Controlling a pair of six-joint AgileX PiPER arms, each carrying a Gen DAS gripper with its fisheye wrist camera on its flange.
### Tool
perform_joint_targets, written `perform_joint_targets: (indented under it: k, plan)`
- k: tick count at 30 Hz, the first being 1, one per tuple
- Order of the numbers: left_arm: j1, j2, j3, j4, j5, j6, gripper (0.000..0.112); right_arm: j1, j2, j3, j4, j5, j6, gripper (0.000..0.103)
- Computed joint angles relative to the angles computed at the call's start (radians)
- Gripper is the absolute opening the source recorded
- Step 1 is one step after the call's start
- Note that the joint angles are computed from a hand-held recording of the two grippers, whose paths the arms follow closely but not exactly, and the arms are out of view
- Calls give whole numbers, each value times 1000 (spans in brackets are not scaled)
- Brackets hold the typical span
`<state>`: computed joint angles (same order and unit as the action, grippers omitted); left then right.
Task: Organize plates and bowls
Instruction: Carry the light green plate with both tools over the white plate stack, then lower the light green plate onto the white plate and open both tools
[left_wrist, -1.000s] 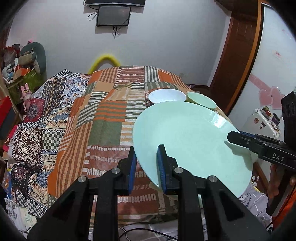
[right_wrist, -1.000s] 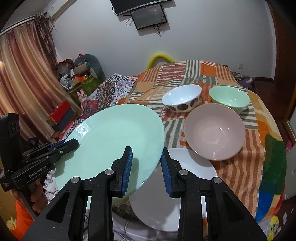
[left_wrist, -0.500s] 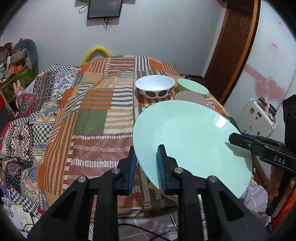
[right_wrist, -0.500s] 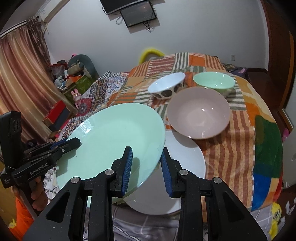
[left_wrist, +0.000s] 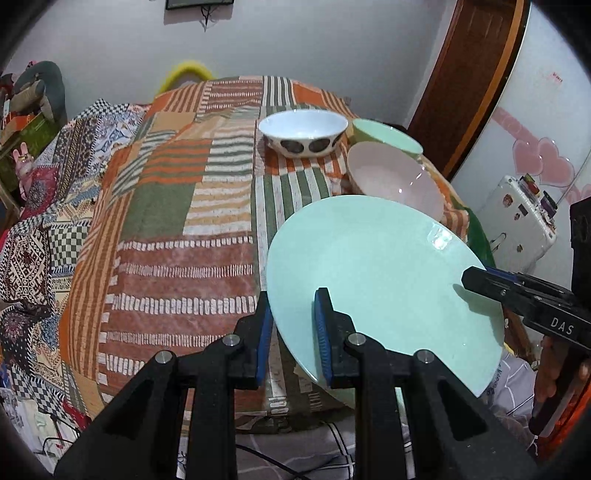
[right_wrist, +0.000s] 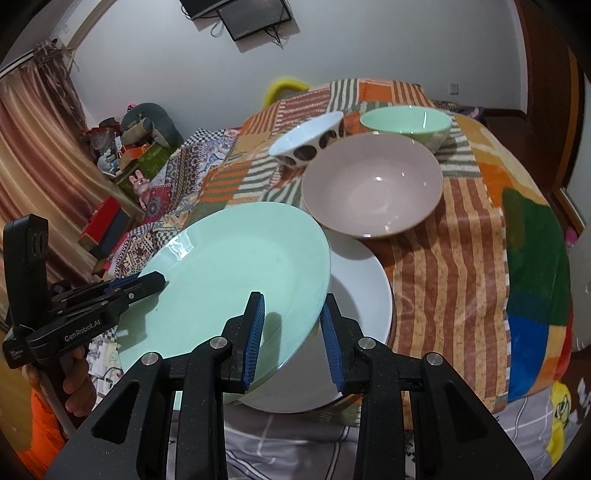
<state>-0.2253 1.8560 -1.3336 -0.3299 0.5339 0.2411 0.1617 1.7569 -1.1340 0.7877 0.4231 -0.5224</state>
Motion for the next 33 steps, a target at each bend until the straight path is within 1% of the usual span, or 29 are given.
perform_joint_targets:
  k: [10,12,23,33]
  plan:
    - [-13,67,-44,60,22,-50,22,-7,42,4,22,15,-7,29]
    - [-13,83,-59,59,31,-50,22,-13,52,2,39,20,-20,29]
    - [-36,178,-156,61,89,-59,22,-47,86,-12,10,38,3,30]
    - [-46,227,-206,72,117,-78,23,-85,88,0,27,61,-22,30]
